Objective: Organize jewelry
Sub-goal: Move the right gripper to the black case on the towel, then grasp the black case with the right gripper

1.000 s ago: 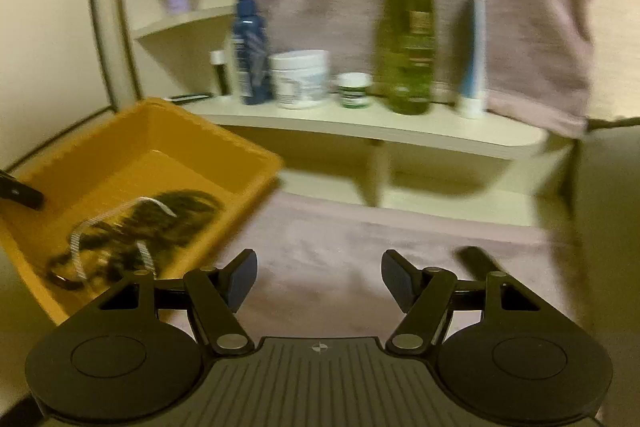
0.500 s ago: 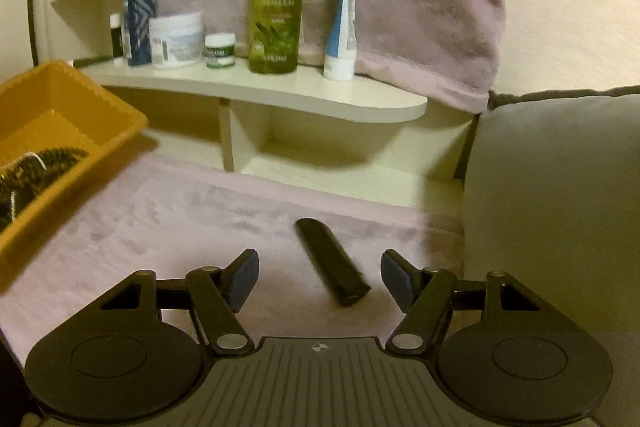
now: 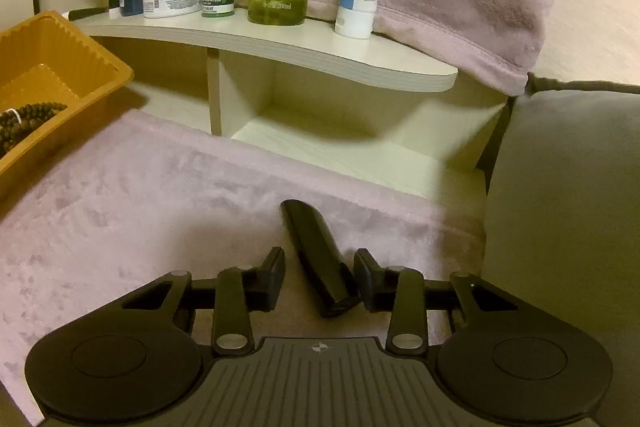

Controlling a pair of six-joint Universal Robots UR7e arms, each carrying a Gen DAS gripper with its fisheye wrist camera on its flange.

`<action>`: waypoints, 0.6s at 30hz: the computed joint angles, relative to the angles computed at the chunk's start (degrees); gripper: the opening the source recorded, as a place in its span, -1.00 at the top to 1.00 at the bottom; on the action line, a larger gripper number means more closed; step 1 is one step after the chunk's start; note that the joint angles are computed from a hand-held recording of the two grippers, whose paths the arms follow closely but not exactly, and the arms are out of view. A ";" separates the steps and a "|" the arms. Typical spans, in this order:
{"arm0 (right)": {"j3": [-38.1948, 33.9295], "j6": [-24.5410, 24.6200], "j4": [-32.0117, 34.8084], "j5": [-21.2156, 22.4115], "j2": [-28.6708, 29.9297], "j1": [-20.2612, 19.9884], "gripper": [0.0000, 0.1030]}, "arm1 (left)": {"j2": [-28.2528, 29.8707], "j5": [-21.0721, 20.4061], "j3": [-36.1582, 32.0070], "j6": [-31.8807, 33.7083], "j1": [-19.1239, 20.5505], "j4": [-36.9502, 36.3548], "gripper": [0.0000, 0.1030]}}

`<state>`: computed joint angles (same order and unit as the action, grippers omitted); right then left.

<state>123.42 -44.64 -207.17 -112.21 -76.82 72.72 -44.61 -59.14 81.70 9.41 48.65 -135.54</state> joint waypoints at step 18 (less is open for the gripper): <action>6.49 11.70 -4.29 0.88 -1.76 6.69 0.53 | -0.05 -0.21 -0.07 0.30 -0.03 0.03 0.80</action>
